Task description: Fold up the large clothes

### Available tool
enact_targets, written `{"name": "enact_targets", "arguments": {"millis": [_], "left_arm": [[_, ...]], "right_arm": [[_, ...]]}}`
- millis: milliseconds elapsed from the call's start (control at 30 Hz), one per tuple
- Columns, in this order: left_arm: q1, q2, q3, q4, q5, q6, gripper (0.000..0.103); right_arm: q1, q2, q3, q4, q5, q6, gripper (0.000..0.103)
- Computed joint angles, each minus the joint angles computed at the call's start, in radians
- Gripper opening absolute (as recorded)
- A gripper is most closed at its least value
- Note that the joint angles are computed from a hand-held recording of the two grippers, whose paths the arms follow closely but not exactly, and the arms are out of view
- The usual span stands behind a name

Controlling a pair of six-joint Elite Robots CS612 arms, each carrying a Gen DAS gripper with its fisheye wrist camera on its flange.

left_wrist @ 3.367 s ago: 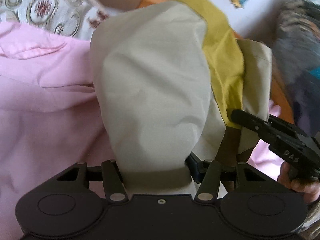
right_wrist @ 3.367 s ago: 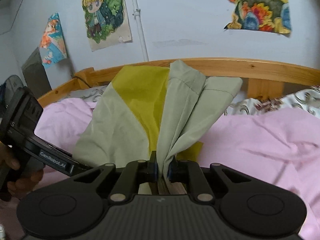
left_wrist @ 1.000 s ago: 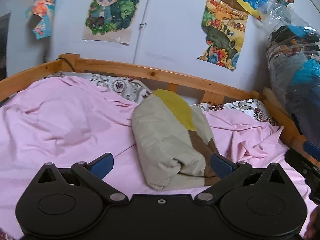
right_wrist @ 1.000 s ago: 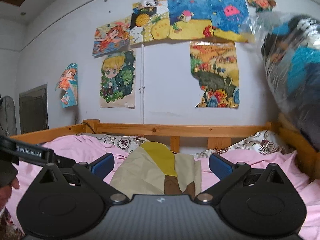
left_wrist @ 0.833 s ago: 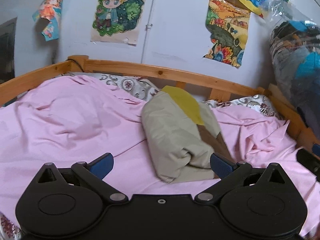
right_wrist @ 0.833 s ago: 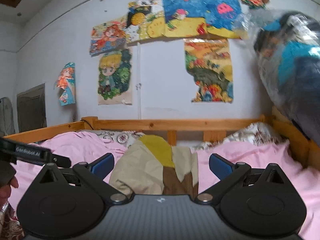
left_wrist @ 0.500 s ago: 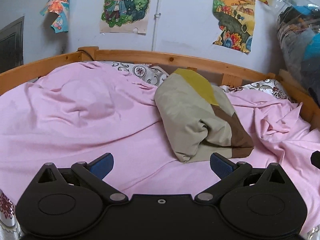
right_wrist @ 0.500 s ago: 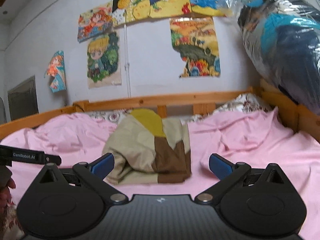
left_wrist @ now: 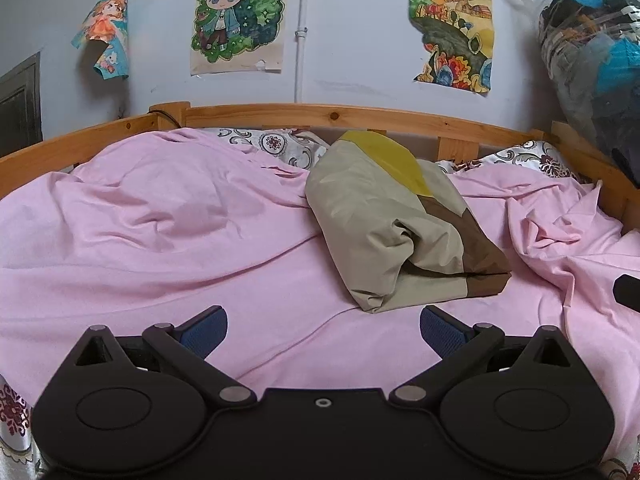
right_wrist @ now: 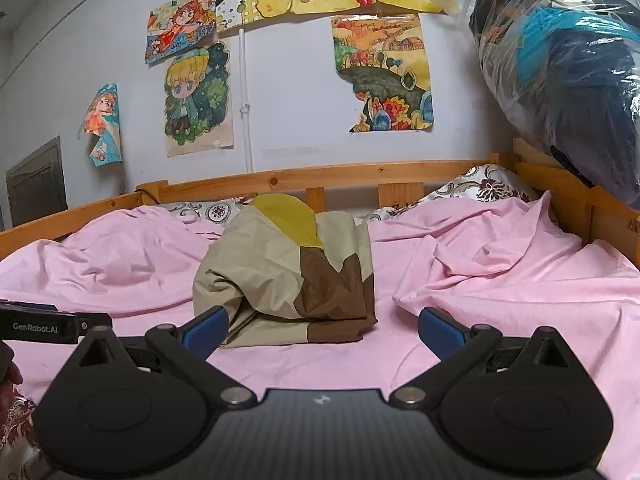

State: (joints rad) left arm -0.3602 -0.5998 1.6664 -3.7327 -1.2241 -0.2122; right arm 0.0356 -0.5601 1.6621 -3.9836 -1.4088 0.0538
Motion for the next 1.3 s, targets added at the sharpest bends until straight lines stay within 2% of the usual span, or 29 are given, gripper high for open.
{"name": "enact_targets", "arguments": {"millis": [1300], "left_arm": [[-0.008, -0.004, 0.005, 0.006, 0.012, -0.005, 0.102]], "right_arm": [[-0.007, -0.001, 0.003, 0.003, 0.005, -0.007, 0.103]]}}
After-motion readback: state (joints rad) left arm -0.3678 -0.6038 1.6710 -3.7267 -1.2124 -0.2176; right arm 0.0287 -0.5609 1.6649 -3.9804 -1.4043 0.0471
